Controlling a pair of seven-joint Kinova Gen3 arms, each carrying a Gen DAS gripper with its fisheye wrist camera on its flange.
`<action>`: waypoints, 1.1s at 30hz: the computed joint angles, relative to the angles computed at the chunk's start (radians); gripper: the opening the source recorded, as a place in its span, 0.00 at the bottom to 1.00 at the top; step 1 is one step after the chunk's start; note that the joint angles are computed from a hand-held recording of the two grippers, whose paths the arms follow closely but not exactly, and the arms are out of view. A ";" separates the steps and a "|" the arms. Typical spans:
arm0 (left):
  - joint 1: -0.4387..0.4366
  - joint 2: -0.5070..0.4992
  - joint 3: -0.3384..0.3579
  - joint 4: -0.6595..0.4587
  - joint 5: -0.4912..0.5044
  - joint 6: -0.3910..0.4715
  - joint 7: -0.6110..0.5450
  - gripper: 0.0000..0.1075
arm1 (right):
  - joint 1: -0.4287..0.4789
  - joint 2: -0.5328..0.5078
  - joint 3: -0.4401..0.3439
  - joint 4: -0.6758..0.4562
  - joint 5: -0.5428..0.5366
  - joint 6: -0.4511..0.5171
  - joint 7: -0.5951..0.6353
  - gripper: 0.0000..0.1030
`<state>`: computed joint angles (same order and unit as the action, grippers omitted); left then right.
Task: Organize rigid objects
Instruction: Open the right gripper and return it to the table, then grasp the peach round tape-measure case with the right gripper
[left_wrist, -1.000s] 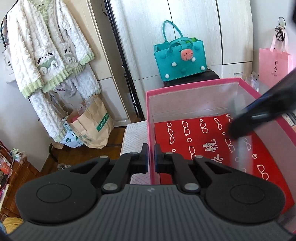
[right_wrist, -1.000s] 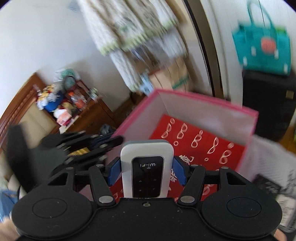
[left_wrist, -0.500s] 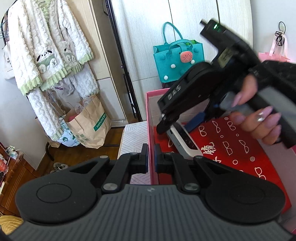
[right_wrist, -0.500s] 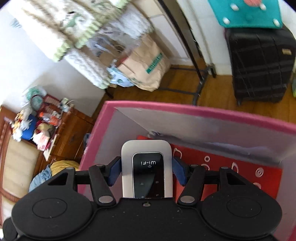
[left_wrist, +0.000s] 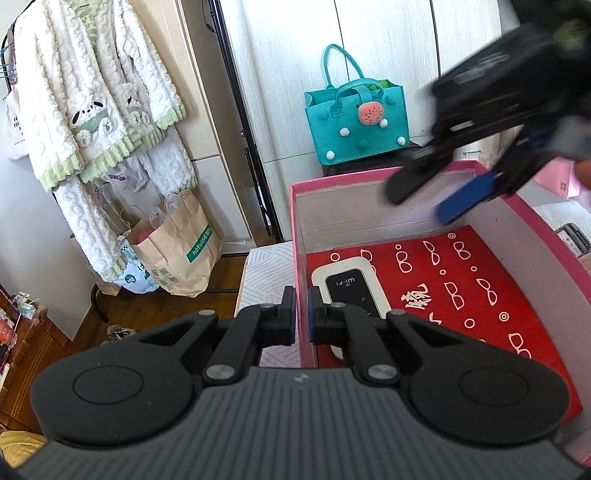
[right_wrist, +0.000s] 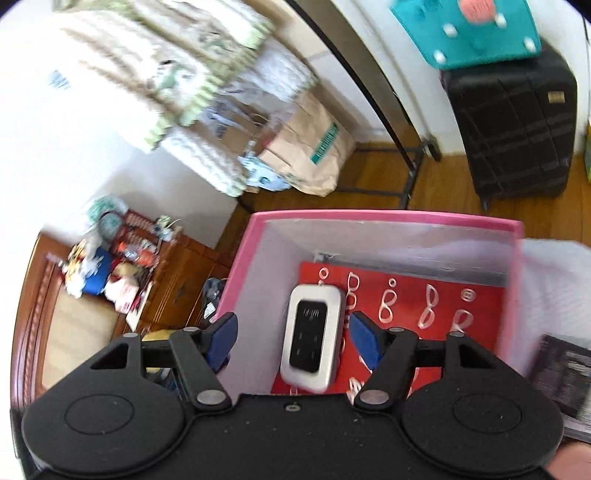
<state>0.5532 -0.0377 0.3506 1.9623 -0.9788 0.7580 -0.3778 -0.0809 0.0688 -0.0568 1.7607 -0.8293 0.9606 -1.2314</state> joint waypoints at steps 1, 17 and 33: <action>-0.001 -0.001 -0.001 0.001 0.001 -0.003 0.000 0.05 | 0.013 -0.028 0.007 0.014 -0.007 0.016 0.035 0.70; -0.005 -0.006 -0.003 0.007 0.005 -0.014 -0.001 0.05 | 0.038 -0.567 0.278 0.351 0.143 0.075 0.310 0.70; -0.022 -0.010 0.005 0.008 0.011 -0.017 -0.010 0.06 | 0.001 -0.780 0.301 0.649 0.423 -0.224 0.280 0.65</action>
